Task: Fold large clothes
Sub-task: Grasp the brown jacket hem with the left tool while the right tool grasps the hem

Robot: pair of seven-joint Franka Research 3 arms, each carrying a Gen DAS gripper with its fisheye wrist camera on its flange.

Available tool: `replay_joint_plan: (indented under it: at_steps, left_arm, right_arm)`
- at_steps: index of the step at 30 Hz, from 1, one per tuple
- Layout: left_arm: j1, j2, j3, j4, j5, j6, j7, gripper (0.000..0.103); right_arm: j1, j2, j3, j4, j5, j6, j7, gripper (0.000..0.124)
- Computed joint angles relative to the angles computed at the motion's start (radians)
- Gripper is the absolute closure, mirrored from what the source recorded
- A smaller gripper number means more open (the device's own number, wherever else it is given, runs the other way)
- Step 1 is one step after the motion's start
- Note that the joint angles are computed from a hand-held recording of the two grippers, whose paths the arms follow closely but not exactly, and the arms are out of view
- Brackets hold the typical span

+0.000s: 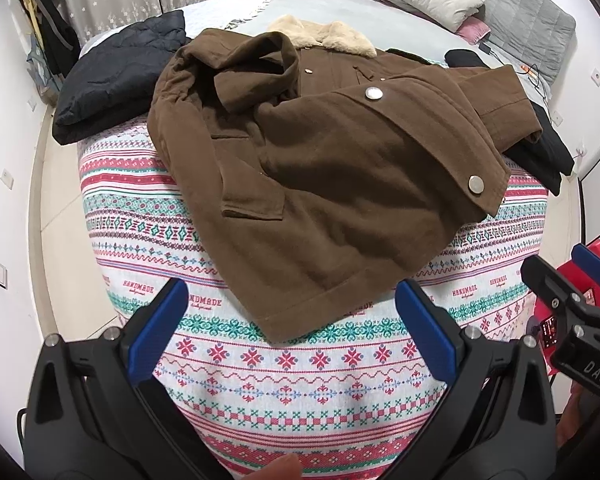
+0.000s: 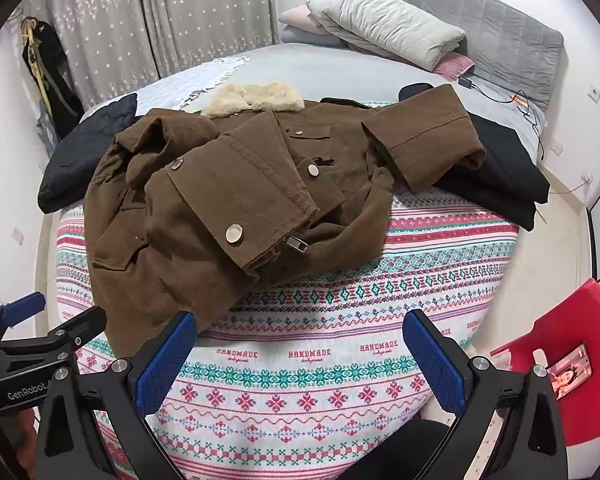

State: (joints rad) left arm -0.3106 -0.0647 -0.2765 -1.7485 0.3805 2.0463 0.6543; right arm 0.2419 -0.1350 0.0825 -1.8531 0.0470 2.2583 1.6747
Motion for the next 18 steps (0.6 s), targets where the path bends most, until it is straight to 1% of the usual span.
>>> replay_joint_plan:
  at_steps: [5,6,8,11,14,15,18]
  left_arm:
    - [0.006,-0.012,0.005,-0.028,-0.011,0.029,-0.014,0.000]
    - [0.008,-0.017,0.006,-0.039,-0.009,0.046,-0.023,0.000]
    - [0.015,-0.034,0.016,-0.075,-0.030,0.108,-0.016,0.000]
    - [0.027,-0.046,0.036,-0.110,-0.100,0.166,0.074,0.000]
    - [0.045,-0.057,0.052,-0.135,-0.156,0.189,0.137,0.000]
    - [0.053,-0.066,0.066,-0.157,-0.196,0.215,0.175,0.000]
    - [0.076,-0.104,0.096,-0.237,-0.303,0.307,0.219,0.000]
  right_arm:
    - [0.001,0.008,-0.001,0.001,0.002,0.006,-0.004,0.021]
    - [0.002,0.010,-0.001,0.001,0.004,0.008,-0.005,0.021]
    - [0.000,0.009,-0.004,-0.008,0.008,0.032,-0.013,0.021]
    - [-0.006,0.014,-0.012,-0.015,0.011,0.059,-0.033,0.021]
    - [-0.017,0.036,-0.034,0.004,0.078,0.033,-0.068,0.021]
    - [-0.023,0.046,-0.042,0.014,0.106,0.020,-0.084,0.021]
    - [-0.043,0.088,-0.067,0.064,0.207,-0.054,-0.151,0.021]
